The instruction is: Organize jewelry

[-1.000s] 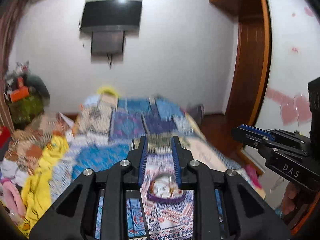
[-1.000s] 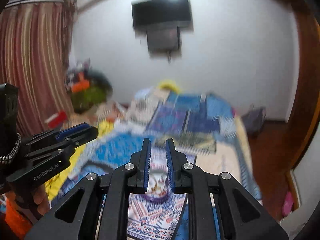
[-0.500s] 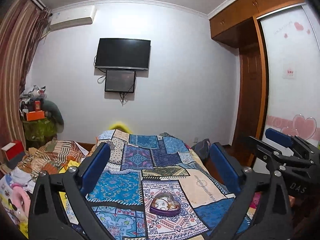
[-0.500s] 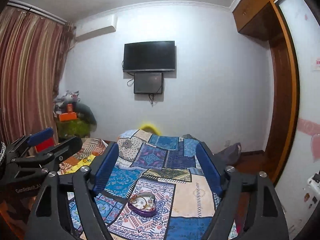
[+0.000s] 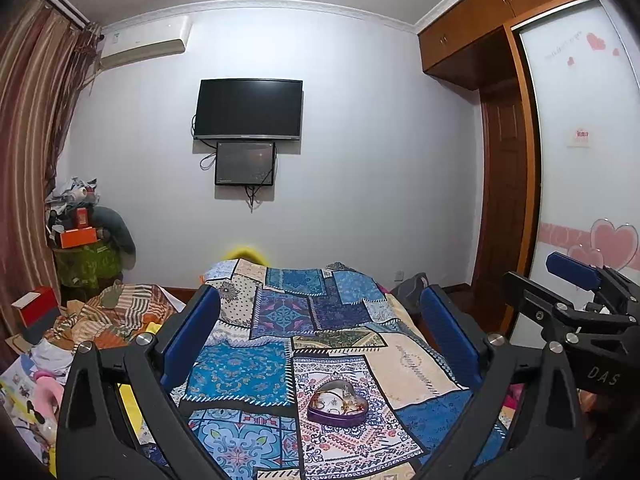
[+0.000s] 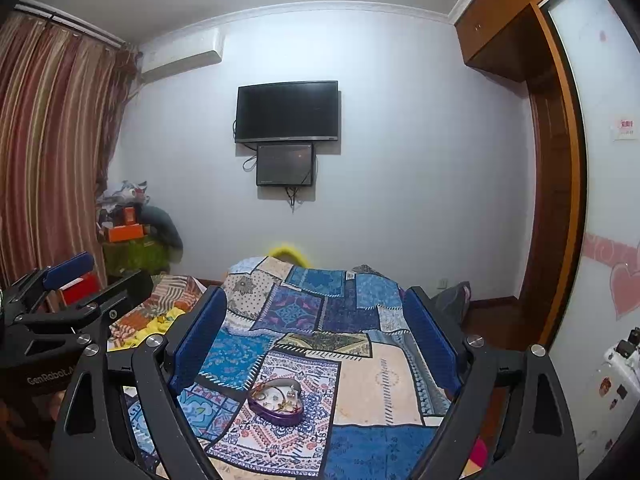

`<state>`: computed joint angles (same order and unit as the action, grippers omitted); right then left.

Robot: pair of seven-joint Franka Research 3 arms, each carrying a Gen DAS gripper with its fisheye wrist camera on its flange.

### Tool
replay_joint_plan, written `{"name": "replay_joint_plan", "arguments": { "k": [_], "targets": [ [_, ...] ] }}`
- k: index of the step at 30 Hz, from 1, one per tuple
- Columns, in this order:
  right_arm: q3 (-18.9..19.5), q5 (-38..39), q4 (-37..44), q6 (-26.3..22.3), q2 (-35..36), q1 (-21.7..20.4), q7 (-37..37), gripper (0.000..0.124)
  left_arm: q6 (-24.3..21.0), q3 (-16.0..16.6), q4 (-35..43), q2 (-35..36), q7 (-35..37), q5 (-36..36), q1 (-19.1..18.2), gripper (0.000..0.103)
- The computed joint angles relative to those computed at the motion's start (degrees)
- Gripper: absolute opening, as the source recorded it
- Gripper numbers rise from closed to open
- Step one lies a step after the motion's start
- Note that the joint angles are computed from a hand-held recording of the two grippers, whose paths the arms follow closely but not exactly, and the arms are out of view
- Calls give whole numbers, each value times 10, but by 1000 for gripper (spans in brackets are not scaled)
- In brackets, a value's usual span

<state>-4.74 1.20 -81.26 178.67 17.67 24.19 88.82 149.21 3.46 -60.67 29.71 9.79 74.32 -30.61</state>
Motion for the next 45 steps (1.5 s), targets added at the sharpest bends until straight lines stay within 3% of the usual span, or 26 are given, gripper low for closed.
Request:
{"name": "replay_joint_plan", "arguments": {
  "k": [20,35,45],
  "targets": [
    [16,13,-15,-11,-12,-15,-9,88,-2,3,37,30,53,-63,3,102],
    [38,37,-12,-17,-11,-33,-33,88,26,-2,10,16,53,-85,13,102],
    [40,47,-13,-19,-12,-35,-39,88,20,2,26,27,69,-110,13,102]
  ]
}}
